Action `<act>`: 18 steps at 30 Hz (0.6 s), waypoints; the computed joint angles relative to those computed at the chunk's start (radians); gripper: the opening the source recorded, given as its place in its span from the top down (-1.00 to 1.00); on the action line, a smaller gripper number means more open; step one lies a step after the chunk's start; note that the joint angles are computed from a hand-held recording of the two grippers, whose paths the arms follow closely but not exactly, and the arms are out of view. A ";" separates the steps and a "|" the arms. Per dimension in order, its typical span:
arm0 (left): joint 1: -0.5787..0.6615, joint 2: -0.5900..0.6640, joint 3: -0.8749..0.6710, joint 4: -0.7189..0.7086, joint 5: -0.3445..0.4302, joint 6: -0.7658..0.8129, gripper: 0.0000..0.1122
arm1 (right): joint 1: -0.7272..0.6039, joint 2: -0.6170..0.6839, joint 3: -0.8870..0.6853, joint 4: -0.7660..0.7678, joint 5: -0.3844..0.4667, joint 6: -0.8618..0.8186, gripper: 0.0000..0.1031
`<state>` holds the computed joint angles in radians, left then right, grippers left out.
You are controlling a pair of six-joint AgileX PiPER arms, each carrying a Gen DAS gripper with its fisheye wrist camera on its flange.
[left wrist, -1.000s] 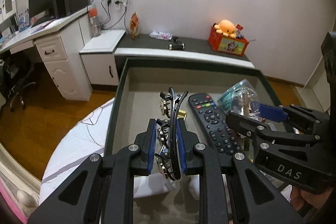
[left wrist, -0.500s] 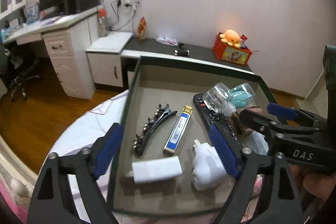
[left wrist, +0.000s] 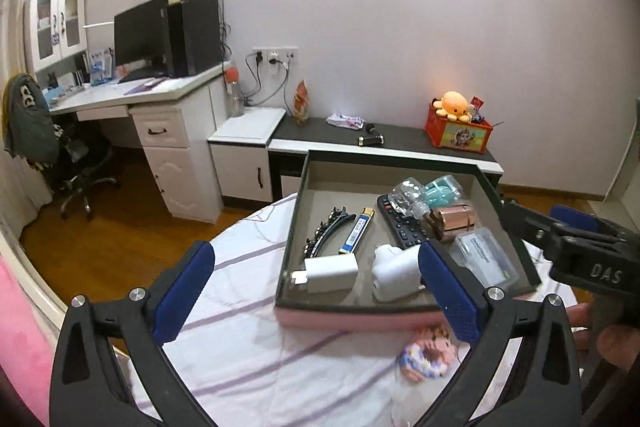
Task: Organize rigid objects
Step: 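Withdraw both tools from the box toward the white figurine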
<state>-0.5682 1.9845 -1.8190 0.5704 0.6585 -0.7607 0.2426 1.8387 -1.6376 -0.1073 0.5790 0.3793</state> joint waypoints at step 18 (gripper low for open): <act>-0.224 -0.450 0.480 0.363 0.099 -0.412 -0.83 | 0.313 -0.604 0.489 -0.644 0.090 0.641 -1.00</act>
<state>-0.7921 1.5343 -1.3387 0.9335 0.7574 -1.1724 0.5552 1.2346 -1.1485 -0.7516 0.6690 1.0198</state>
